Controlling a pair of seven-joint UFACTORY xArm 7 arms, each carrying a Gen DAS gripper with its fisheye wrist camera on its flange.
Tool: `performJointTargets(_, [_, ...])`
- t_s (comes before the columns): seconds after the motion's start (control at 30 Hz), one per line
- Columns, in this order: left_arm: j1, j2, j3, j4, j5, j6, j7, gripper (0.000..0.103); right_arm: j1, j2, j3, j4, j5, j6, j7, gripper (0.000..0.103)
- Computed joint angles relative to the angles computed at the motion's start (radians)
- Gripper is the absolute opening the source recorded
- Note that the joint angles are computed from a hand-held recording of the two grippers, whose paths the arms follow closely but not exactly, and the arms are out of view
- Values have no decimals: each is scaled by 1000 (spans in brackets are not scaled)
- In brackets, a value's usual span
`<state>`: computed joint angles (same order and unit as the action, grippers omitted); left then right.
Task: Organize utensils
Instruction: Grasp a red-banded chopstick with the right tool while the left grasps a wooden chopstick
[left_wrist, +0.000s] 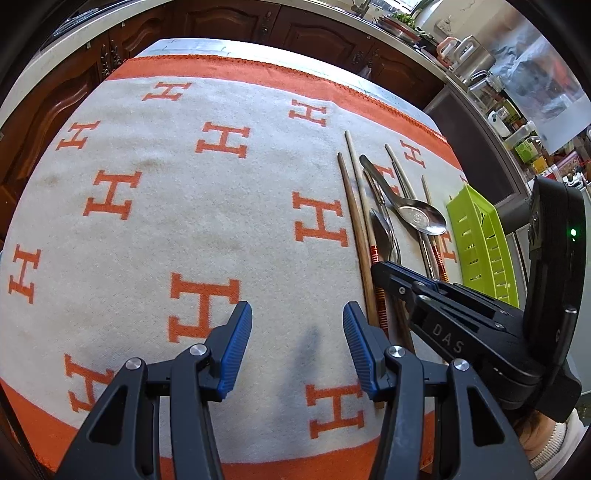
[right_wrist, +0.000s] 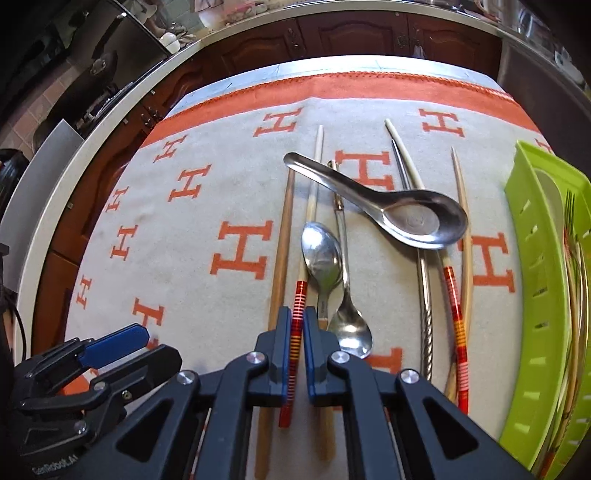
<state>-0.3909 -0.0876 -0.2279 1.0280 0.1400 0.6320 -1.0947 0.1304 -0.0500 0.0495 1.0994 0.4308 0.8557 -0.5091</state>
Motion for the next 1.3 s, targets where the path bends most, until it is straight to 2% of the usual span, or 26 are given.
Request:
performJointTargets(0.17, [4, 14, 4, 18, 23, 10, -22, 49, 15, 10, 17, -6, -53, -69, -6, 7])
performJointTargets(0.33, [18, 9, 10, 19, 54, 6, -62, 49, 23, 12, 17, -14, -42, -104, -61, 6])
performJointTargets(0.63, [14, 54, 14, 57, 34, -13, -46, 49, -29, -3, -28, 57, 183, 101, -161, 5])
performJointTargets(0.77, [-11, 112, 12, 110, 34, -4, -41, 49, -48, -37, -49, 74, 241, 148, -184, 5])
performJointTargets(0.9, [-53, 201, 15, 227, 90, 91, -76, 49, -73, -57, -74, 88, 258, 167, -184, 5])
performJointTargets(1.03, [-95, 271, 32, 315, 102, 145, -102, 47, -104, -62, -95, 87, 234, 176, -175, 5])
performJointTargets(1.1, [-125, 319, 45, 386, 135, 224, -122, 42, -119, -64, -104, 82, 225, 180, -171, 5])
performJointTargets(1.17, [-154, 366, 57, 463, 174, 309, -118, 30, -133, -69, -112, 75, 217, 181, -168, 5])
performJointTargets(1.23, [-167, 395, 65, 509, 180, 349, -97, 6, -148, -73, -121, 72, 211, 182, -162, 5])
performJointTargets(1.3, [-171, 397, 74, 514, 166, 351, -106, 4, -160, -78, -129, 73, 207, 185, -151, 5])
